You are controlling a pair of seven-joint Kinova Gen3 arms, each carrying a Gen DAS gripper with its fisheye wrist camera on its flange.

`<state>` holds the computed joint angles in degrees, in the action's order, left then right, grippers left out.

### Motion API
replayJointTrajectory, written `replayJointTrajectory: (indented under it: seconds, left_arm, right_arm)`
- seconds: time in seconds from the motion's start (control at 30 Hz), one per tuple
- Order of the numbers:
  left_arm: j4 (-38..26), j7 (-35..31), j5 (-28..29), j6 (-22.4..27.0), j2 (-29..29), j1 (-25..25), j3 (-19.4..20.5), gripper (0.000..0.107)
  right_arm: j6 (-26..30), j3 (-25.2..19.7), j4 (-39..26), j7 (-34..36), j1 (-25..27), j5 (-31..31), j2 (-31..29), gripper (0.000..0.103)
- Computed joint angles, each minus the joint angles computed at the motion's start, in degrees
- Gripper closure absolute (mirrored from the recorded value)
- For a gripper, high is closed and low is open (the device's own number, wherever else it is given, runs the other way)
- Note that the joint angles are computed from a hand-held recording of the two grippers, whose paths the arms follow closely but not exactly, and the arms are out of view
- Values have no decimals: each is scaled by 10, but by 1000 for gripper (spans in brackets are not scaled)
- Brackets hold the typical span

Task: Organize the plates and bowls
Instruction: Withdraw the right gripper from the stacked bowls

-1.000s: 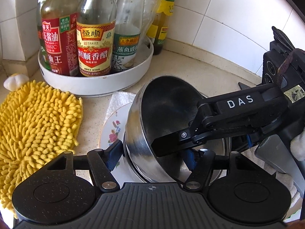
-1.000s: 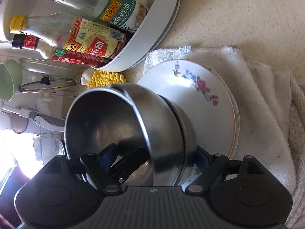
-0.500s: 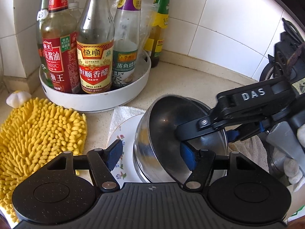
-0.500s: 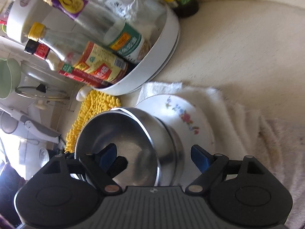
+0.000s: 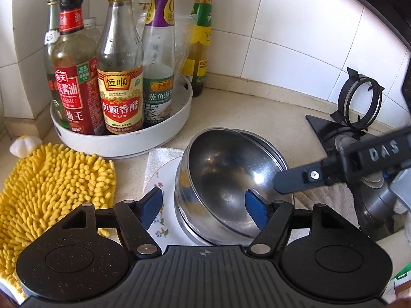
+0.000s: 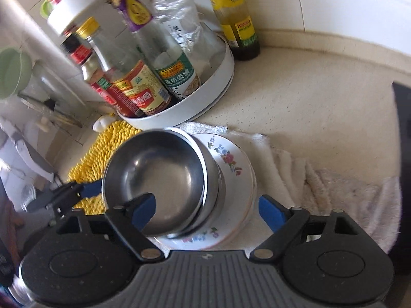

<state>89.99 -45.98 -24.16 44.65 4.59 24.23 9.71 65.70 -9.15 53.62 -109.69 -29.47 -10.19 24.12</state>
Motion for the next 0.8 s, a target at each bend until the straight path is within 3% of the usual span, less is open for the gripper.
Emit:
replayJointTrajectory:
  seconds: [0.33, 0.8]
  left_arm:
    - [14, 160, -124, 71, -30, 43, 36, 23]
    - [19, 343, -180, 207, -26, 131, 100, 20]
  right_arm:
    - [-38, -10, 81, 42, -2, 10, -65, 1]
    - [-94, -30, 246, -3, -52, 128, -186, 0]
